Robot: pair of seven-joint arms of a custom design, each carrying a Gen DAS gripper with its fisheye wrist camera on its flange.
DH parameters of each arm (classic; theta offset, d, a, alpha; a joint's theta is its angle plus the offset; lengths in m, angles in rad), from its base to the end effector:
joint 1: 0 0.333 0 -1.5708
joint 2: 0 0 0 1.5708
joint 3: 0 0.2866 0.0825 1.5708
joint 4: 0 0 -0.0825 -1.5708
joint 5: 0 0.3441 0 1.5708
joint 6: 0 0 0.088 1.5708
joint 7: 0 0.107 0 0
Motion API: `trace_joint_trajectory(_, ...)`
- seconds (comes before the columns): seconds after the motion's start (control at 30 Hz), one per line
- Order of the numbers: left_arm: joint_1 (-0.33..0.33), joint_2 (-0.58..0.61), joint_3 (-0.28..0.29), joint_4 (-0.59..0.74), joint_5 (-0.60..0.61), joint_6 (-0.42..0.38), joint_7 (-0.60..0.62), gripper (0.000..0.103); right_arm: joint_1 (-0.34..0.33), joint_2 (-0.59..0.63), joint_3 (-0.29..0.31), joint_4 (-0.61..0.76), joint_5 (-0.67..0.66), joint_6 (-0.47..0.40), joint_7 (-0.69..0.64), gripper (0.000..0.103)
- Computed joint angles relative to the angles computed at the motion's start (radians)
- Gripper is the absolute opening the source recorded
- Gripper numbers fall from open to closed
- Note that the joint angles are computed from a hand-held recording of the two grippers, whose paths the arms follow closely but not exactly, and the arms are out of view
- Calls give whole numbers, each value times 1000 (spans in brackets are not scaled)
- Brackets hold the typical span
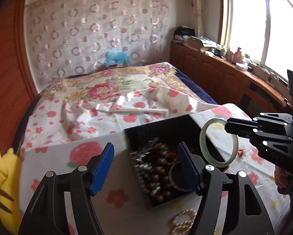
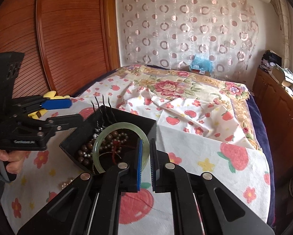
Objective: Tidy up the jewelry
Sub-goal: 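Open the left tool to drop the comb in the box while the right tool lowers the bangle in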
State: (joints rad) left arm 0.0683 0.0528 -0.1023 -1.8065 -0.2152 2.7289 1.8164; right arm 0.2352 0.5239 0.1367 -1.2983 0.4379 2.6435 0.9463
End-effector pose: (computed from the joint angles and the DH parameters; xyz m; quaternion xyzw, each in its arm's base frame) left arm 0.5891 -0.0105 0.5935 -0.6001 0.6765 -0.3277 0.2736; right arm 0.6702 0.2217 0.5250 -0.8064 0.3993 -0.1856 0.3948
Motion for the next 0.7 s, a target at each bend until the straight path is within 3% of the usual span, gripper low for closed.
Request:
trace_joint_trajectory(0.27,7,-88,37,-120,-82,55,59,69,34,37,5,48,-24,-12,-2,9)
trace_joint_trajectory(0.37,2,-91,47,-141,-73,85,49,70,44,9,-1,8,-43,2,-12,9)
trace_joint_trajectory(0.57,-1,-86,56,-145,-118,72,83,70,19,-93,9,-108,-2,21,-43,9)
trace_joint_trajectory(0.7,-4,-94,57,-155,-152,77,114,70,17,-105,7,-108,21,33,-48,9)
